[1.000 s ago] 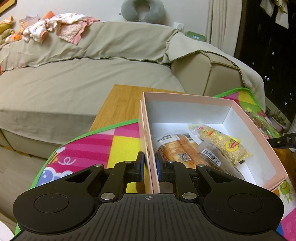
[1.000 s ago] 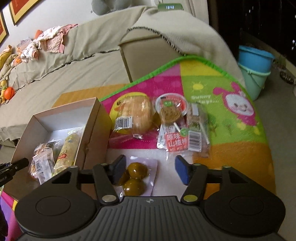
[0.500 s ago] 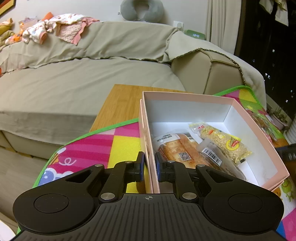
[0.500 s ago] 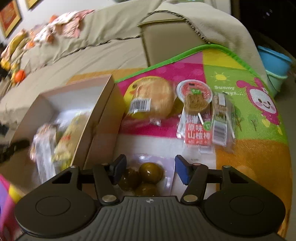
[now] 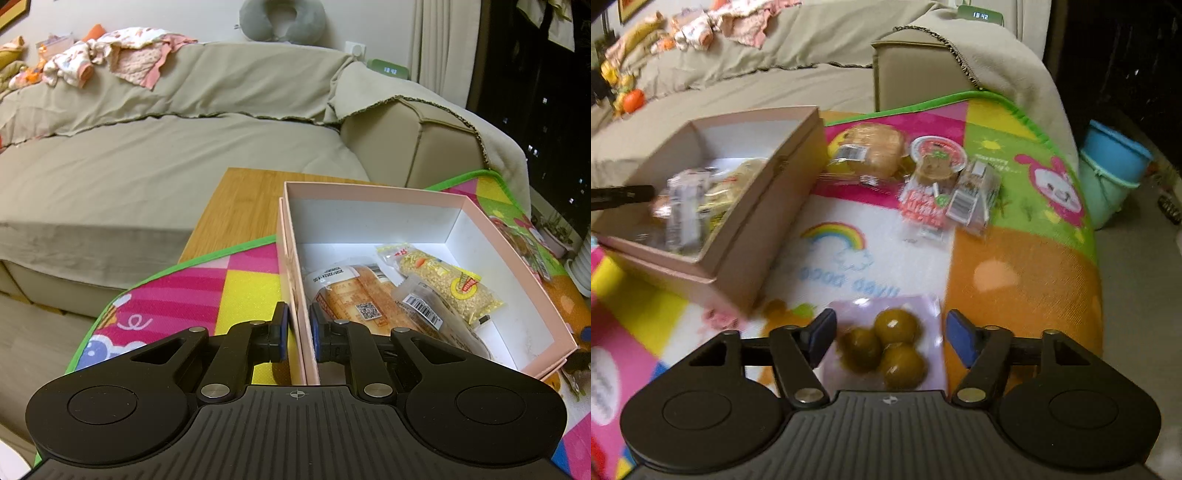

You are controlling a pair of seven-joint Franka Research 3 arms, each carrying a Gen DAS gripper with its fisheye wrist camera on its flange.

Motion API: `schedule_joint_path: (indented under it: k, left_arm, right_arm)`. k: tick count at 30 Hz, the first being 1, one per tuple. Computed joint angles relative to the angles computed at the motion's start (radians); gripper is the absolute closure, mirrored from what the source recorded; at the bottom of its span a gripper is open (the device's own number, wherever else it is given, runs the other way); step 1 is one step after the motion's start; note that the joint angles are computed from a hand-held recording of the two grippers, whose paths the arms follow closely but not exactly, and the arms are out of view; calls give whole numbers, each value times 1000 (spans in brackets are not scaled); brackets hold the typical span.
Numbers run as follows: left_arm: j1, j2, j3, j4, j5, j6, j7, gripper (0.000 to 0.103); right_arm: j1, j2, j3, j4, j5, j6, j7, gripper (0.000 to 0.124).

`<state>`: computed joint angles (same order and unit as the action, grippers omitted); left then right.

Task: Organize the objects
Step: 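Move the right tool to the tray of three brown round sweets, then grasp the sweets tray with the right tool and lift it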

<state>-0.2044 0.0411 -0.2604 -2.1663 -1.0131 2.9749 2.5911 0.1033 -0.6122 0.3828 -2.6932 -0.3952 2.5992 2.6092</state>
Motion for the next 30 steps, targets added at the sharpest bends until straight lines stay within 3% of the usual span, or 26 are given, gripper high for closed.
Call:
schedule_joint_path:
  k: [5,11,15,16,25,30]
  left_arm:
    - [0,0,-1,0,-1,0,0,89]
    - [-1,-2,0,-4,12,2,-13,89]
    - [-2,-9,2,-12,24,5,-22,89]
    - [-3,-12,3,-15,27,5,-25,88]
    - [-11,-12,10,-12,-14,11,11,89]
    - [-8,-8,6,-8,-41,12,31,90]
  right_arm:
    - [5,-7,32,-6,-15,-29,22,39]
    - [18,11,27,-11,-29,-5,71,39]
    - [35,28,60,20,-50,-41,82,53]
    - [43,29,56,23,-49,-45,87,61]
    - [100,3,19,27,-6,-69,109,65]
    - [116,-49,34,46,13,-119,101,66]
